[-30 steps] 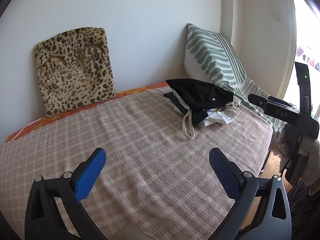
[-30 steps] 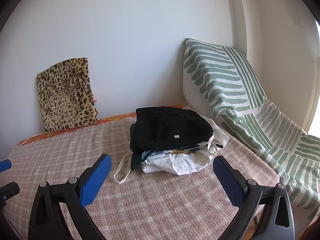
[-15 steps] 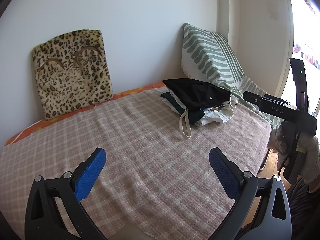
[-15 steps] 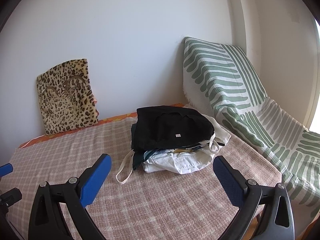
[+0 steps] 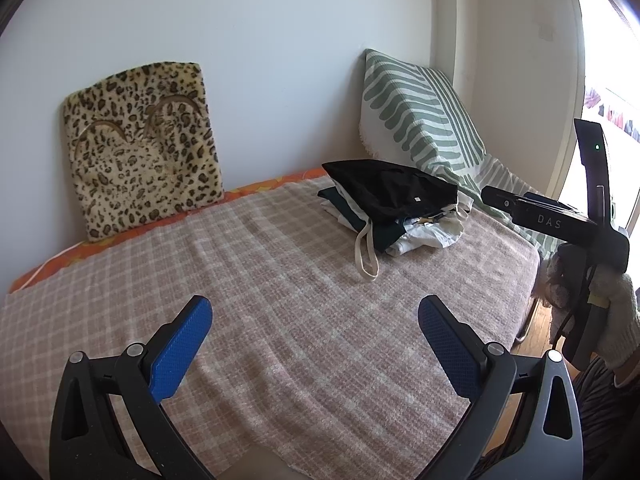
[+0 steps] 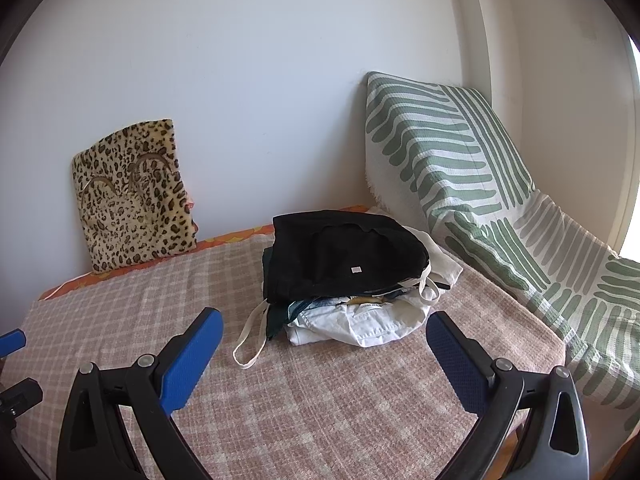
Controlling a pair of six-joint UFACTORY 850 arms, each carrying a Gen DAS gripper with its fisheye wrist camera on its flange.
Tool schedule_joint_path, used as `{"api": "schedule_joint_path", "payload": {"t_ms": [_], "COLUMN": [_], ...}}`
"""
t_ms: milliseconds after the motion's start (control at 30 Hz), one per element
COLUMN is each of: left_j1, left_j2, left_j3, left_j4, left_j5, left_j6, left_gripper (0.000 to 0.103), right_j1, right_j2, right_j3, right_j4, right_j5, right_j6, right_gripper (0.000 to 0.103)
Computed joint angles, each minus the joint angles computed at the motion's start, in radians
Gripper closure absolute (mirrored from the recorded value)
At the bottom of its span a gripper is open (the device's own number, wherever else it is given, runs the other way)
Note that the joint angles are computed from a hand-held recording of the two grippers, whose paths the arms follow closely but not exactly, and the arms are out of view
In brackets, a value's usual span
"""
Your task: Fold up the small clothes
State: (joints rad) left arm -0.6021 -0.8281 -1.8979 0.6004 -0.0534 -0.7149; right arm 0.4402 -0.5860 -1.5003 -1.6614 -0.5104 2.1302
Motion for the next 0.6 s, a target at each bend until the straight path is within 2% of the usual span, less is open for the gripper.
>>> {"api": "schedule_joint_path", "payload": {"t_ms": [267,533,600], "left_j1": [-0.001,-0.007,-0.007], "left_j2": [-0.005,-0.015,-0.017], "left_j3": [-0.016,-0.032,-0.036], "left_j4": [-0.26,-0.413,-0.508], "left_j5": [-0.001,-0.003,-0.004], "left_j6": [0.256,0.417,0.514], "left_gripper": [0.0,0.0,0.0], "right_j1": [0.001,0.005,0.004], "right_j2": [0.003,0.02,0.021], "right_j3": [0.005,0.028,0.029], "right_j4": [-0.002,-0.008,-0.008], "right_j5": [-0.008,-0.026,-0.026], "right_j6": [0.008,0.042,0.041], "right_gripper": [0.0,0.0,0.0]}}
